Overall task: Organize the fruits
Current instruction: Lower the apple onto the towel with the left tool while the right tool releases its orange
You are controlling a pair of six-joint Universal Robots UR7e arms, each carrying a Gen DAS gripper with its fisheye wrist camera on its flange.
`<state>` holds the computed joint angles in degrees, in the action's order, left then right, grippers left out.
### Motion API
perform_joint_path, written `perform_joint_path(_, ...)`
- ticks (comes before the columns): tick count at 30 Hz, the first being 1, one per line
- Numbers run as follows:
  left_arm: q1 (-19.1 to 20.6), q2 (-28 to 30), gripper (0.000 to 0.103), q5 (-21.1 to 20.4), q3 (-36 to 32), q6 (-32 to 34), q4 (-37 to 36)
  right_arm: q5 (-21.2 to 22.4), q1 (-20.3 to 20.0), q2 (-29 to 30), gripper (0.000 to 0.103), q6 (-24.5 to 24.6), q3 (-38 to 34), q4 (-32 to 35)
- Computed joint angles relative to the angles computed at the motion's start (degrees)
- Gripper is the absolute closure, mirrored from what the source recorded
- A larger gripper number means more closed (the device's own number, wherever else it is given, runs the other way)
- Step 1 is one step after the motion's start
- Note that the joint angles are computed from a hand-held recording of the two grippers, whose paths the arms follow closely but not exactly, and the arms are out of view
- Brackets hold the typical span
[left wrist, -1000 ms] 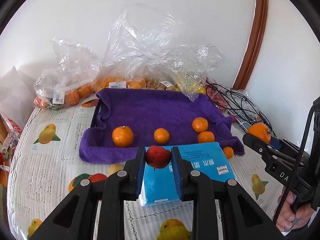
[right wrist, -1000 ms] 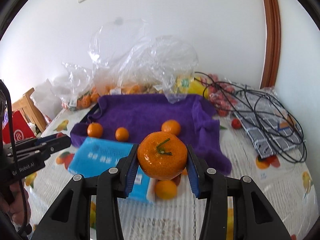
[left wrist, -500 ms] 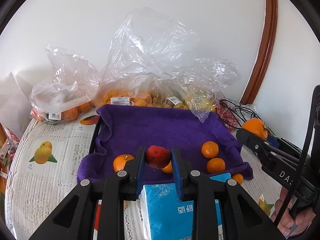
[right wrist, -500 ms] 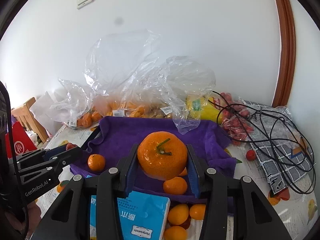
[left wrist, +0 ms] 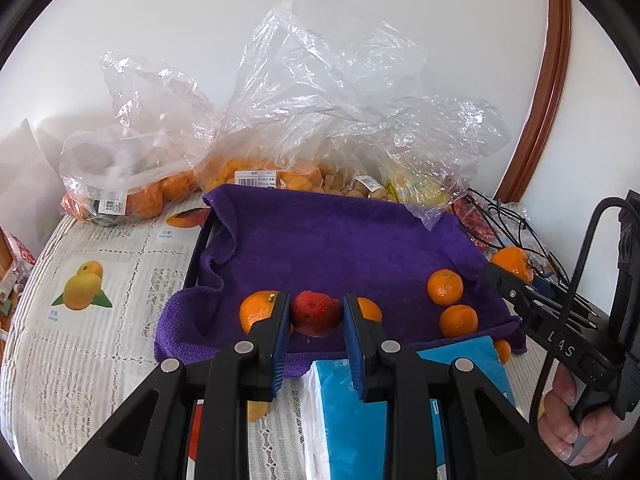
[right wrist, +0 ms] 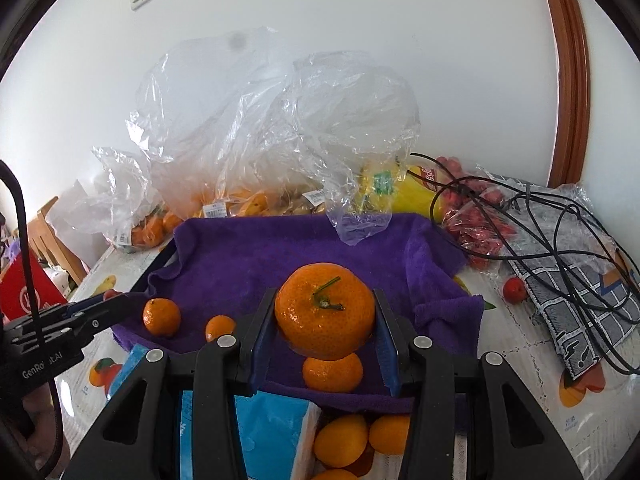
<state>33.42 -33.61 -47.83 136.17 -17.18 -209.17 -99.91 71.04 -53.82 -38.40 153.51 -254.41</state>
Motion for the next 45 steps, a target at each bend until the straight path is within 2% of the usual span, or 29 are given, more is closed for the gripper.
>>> perform_joint_path(4,-0.59,0.58,0.078,1.25,-0.13,0.27,0.13,-0.68,-0.39,0.55,0.059,0.2,-0.7,1.14)
perform_joint_path(13,0.5,0.27,0.078,0.51,-0.61,-0.56,1.35,-4.03,0.81,3.52,0.059,-1.43,-2.31,0.53)
perform_joint_path(20,0.74,0.07,0.078,0.93,-0.56,-1.09,0.91,-4.81,0.78,4.55,0.058,-1.52,-2.96,1.74)
perform_joint_path(45,1.07,-0.21,0.078,1.04,-0.67,-2.33,1.84,-6.5,1.56,8.22,0.058,-4.38,-4.51,-3.36)
